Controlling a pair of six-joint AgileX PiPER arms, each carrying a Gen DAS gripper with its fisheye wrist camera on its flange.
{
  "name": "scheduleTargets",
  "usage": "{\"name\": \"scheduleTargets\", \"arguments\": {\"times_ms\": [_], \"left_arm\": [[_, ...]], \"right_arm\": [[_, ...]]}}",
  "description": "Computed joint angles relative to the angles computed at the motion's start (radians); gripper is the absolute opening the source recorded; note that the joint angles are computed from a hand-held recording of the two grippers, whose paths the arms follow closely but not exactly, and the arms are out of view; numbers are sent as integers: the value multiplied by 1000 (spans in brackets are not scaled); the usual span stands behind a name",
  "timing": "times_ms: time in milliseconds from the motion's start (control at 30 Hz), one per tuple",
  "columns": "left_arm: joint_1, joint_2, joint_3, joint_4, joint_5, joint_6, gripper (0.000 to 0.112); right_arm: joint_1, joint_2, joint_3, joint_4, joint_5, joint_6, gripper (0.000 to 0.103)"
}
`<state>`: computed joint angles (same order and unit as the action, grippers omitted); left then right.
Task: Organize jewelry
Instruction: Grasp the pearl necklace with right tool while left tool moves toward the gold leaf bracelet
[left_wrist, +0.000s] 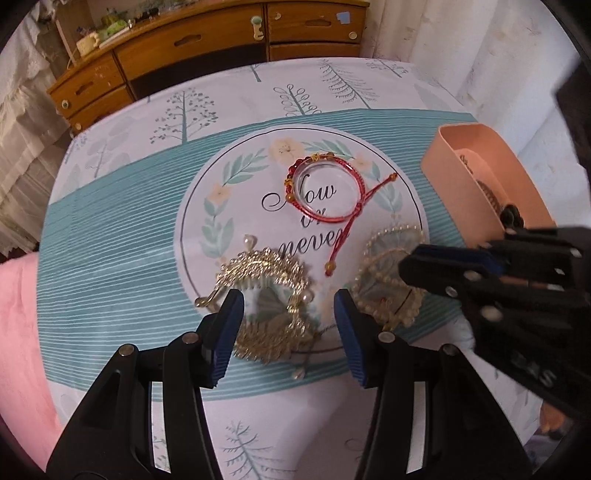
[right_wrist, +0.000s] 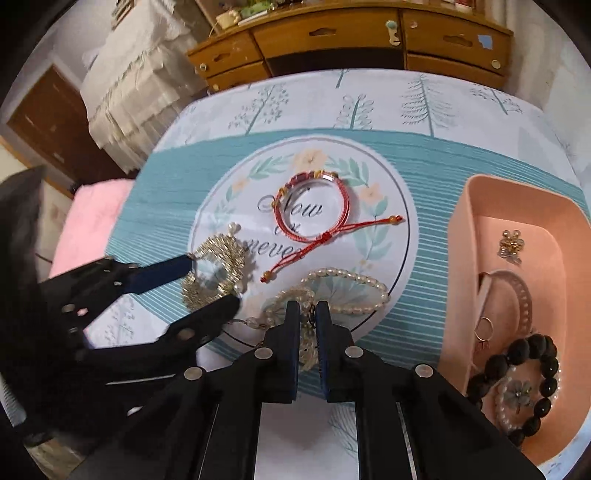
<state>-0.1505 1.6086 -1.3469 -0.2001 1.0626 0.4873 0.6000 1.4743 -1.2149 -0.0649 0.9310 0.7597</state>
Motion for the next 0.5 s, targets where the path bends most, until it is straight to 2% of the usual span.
{"name": "scheduleTargets", "arguments": {"times_ms": [133,267,333,500], "left_arm": [[-16,41,-50,19,31,-42,47],[-30,54,-61,49,47,-55,32],[-39,66,-65,72,50,-72,29],[-27,83,-75,55,55,-68,28]], "right_arm": [[1,-48,5,7,-10,8,8],[1,-79,-5,18,-5,2,8],[6,-87,-14,19,2,7,8],[20,-95,-18,18,-2,19,8]]}}
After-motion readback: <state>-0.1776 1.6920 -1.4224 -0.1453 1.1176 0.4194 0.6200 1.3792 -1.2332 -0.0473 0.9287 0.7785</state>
